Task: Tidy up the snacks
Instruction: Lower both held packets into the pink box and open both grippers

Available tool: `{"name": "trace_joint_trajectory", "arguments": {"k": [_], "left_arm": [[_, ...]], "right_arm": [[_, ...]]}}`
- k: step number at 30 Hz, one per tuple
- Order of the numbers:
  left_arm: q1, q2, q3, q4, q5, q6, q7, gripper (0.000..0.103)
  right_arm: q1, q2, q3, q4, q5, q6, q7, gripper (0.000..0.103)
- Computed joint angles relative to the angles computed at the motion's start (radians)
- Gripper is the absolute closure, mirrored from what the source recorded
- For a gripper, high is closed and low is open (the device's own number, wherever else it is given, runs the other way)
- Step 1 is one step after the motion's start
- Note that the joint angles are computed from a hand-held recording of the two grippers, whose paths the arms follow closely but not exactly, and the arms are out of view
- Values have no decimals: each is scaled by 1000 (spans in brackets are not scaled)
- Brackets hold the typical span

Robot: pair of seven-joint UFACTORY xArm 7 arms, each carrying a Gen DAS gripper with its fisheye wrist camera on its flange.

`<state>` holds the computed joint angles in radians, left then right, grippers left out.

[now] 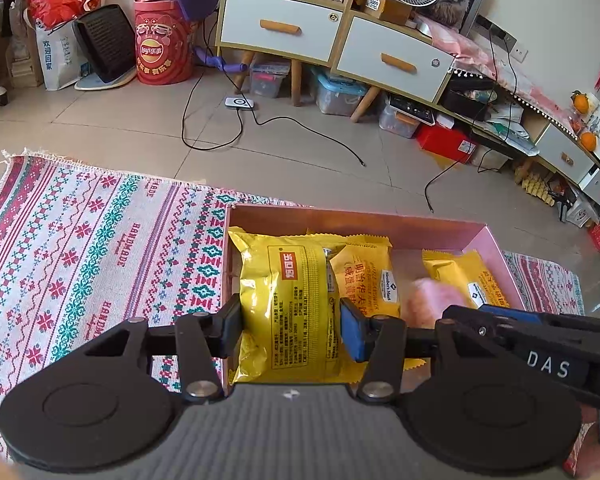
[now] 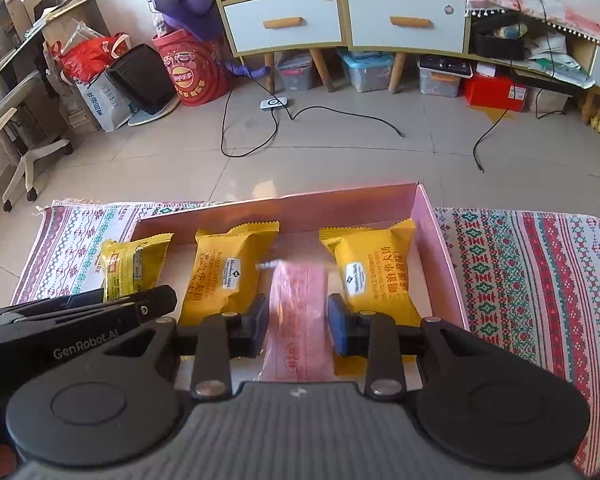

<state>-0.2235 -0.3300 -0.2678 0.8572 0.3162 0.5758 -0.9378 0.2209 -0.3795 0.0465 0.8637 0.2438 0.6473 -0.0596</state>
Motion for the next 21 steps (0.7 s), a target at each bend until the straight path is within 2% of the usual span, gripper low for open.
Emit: {"name": "trace_joint_trajectory", "arguments": {"k": [2, 4, 6, 10, 15, 21], "left_arm": [[5, 4, -6, 4, 19, -2, -2, 46], [7, 2, -10, 3, 31, 0, -8, 40], [-4, -5, 4, -7, 10, -22, 8, 33], [0, -9, -11, 2, 16, -11, 12, 15], [-18, -33, -5, -5, -11, -8, 34, 10], [-33, -87, -8, -27, -54, 27, 56, 3]], "right_arm": [[-5, -6, 4, -2, -6, -7, 11, 72], [-6, -10, -1, -3, -5, -9, 17, 65], [-4, -14, -7, -3, 0, -6, 11, 55], [-7, -31, -12, -6, -4, 4, -3, 48], [-11, -61, -22, -11, 0, 18, -11, 35], [-20, -121, -24, -33, -18, 43, -22, 27]]}}
